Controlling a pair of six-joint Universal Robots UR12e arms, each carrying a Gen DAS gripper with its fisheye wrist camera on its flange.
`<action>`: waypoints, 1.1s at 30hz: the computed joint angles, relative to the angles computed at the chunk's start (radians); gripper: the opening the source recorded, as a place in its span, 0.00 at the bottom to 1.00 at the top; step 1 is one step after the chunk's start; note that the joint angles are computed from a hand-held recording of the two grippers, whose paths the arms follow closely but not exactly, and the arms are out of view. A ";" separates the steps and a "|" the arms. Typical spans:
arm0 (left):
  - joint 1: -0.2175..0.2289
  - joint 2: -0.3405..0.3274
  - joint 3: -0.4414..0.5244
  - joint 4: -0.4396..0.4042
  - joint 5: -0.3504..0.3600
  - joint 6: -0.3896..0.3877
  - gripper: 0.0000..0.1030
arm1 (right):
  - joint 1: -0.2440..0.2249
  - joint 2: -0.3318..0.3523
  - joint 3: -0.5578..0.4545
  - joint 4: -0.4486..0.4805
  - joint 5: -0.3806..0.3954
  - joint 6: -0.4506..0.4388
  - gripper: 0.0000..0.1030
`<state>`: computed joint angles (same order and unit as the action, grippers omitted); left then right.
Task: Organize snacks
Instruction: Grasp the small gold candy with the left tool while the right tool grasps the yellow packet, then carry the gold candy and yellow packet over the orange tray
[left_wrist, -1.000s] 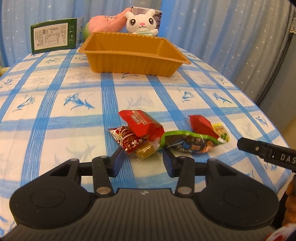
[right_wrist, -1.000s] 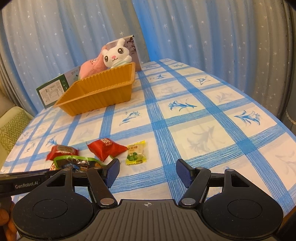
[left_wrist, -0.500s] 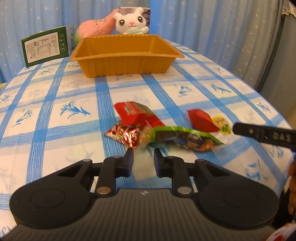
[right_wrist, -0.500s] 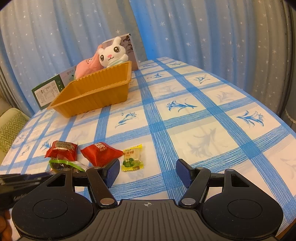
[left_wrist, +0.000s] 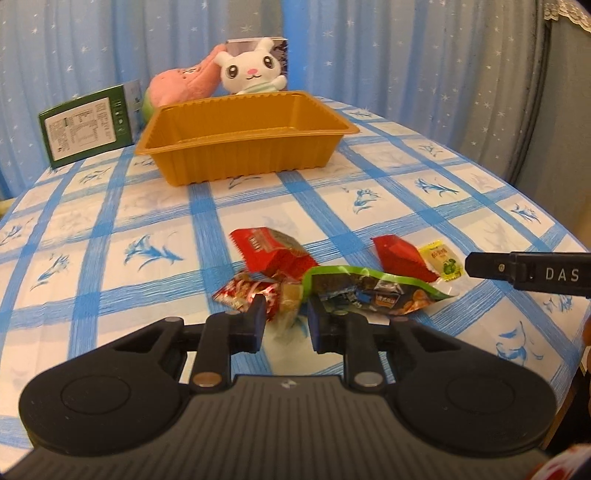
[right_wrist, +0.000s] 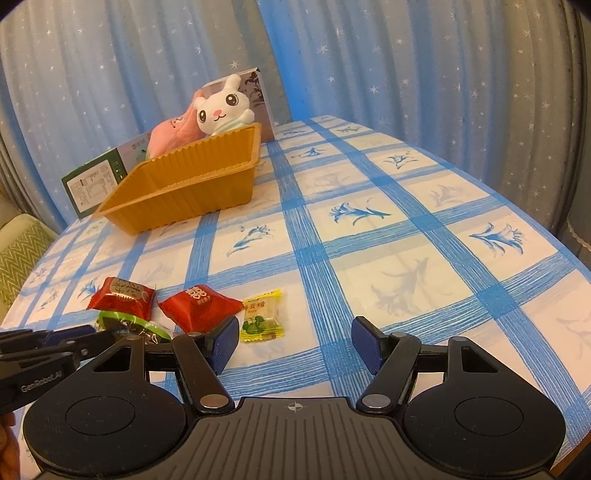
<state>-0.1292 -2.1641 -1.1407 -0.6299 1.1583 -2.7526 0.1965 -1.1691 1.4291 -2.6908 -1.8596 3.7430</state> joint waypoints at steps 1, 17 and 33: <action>-0.001 -0.003 0.002 0.001 -0.002 0.006 0.21 | 0.000 0.000 -0.001 0.000 0.000 -0.003 0.66; 0.002 0.027 -0.023 -0.060 0.034 -0.019 0.09 | -0.003 0.041 -0.050 0.003 0.023 -0.102 0.65; 0.001 0.029 -0.042 -0.019 0.047 -0.023 0.14 | 0.009 0.077 -0.102 0.069 -0.018 -0.235 0.22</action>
<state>-0.1285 -2.1355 -1.1826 -0.6485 1.2050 -2.7753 0.2057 -1.0916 1.3273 -2.6215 -1.8775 3.5083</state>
